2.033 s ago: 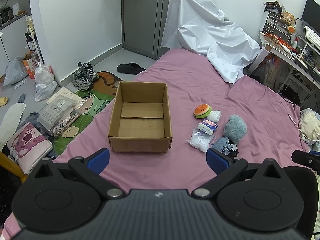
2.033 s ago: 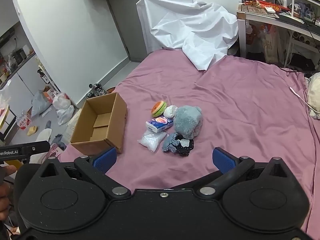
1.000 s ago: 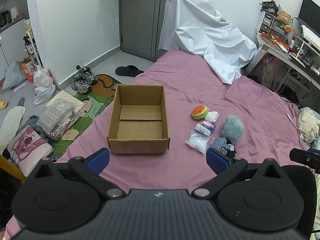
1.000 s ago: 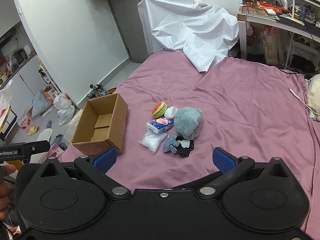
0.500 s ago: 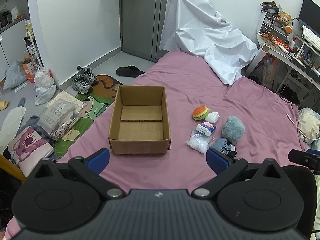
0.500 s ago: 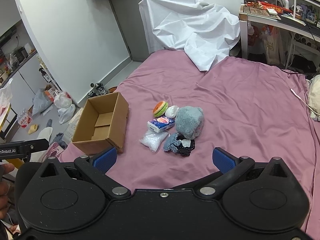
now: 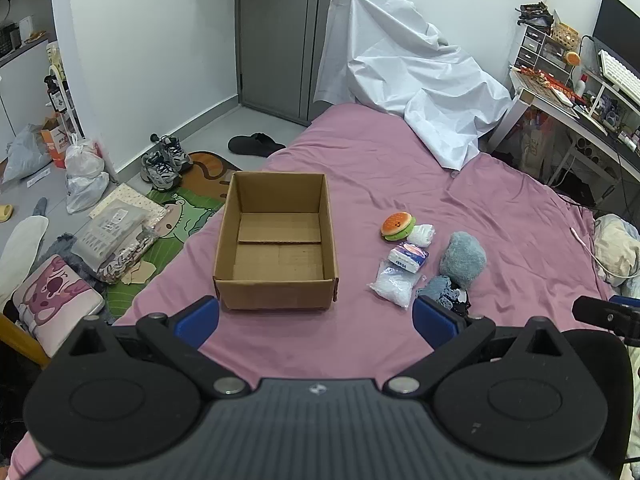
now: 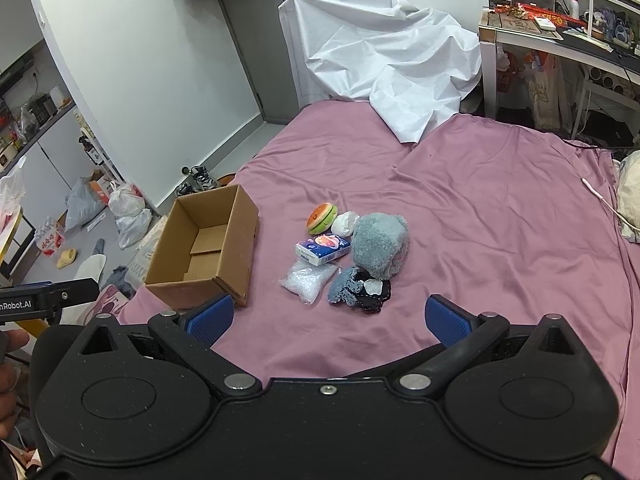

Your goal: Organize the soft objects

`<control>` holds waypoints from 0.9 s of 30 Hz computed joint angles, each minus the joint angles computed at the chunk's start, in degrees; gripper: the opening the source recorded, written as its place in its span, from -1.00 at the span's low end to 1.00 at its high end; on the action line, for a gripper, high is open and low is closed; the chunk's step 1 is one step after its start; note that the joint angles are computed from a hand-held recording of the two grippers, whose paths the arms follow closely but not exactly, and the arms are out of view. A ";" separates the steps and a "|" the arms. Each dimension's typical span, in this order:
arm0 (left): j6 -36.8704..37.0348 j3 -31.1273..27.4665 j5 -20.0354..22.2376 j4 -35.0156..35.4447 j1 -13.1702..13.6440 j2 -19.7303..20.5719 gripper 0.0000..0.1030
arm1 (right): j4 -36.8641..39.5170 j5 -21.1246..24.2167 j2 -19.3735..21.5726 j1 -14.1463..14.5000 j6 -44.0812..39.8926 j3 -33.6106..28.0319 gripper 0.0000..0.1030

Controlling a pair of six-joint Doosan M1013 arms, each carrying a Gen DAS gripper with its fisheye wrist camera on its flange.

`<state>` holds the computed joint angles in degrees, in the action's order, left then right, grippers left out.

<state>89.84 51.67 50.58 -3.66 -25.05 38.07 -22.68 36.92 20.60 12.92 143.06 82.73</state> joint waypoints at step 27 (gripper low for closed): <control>1.00 -2.70 -1.99 -1.60 -1.91 3.62 0.97 | 0.34 -4.95 0.83 -3.28 7.36 2.78 1.00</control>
<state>90.83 48.97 48.59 -5.26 -26.96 41.70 -22.34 31.96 21.43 9.64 150.42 85.51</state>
